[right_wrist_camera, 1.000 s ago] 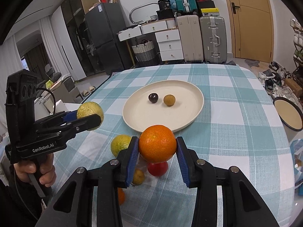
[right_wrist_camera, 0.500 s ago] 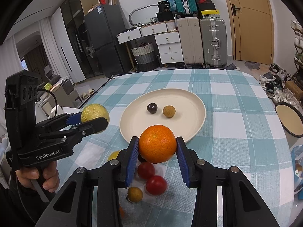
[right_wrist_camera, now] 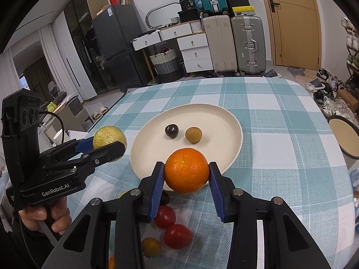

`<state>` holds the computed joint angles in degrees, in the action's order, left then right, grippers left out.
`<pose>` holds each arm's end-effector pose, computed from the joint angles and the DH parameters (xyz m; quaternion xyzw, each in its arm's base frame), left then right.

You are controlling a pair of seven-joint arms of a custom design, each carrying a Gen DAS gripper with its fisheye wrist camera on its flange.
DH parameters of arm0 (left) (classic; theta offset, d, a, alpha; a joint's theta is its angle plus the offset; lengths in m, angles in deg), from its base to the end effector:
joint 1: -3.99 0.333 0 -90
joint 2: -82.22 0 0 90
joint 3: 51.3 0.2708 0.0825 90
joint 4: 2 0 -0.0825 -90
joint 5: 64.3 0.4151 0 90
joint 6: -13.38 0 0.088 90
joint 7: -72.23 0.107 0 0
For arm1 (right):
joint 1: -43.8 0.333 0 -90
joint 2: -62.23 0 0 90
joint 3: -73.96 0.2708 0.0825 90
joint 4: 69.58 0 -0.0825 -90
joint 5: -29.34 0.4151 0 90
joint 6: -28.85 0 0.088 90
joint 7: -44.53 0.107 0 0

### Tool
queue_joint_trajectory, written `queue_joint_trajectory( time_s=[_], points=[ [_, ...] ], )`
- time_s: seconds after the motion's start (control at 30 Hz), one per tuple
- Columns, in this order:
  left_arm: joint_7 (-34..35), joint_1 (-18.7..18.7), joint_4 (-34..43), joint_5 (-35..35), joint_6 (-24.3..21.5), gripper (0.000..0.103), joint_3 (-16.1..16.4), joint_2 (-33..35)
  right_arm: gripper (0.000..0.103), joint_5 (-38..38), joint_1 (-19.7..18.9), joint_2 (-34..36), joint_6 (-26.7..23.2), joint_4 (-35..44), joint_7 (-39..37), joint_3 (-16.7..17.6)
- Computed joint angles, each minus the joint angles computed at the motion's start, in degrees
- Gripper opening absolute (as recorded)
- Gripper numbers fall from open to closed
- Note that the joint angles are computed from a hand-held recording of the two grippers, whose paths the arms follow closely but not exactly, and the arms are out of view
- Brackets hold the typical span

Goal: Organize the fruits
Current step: 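Carry the citrus and orange onto the cream plate and open both grippers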

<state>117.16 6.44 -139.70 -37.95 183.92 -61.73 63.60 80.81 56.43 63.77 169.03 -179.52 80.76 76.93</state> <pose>0.5208 -0.1075 0.4775 -0.6966 0.5640 -0.3427 0.2813 0.6114 0.1712 0.4750 -0.8128 0.4064 -0.0465 0.4147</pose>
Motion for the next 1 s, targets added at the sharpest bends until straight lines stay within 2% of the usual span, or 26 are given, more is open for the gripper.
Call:
queue_joint_trajectory(
  time_s=[0.13,0.23,0.57,1.0],
  points=[
    [-0.2,0.7,1.8,1.3,-0.2,0.051,-0.4,2.3,0.04,-1.5,0.1,1.9,0.1,1.7,1.4,0.4],
    [1.3,-0.4,3.1,0.2,-0.3,0.051,0.7,4.4,0.041,-2.5,0.1,3.4,0.2,3.0,2.2,0.7],
    [1.8,-1.1,7.6,2.1,-1.6,0.051,1.4,9.9,0.041,-5.1,-0.3,7.1,0.5,6.0,4.6,1.8],
    [2.0,-2.3,10.2,2.6,-2.9,0.051,2.4,13.1,0.041,-8.6,-0.7,9.9,2.1,8.9,7.2,2.8]
  ],
)
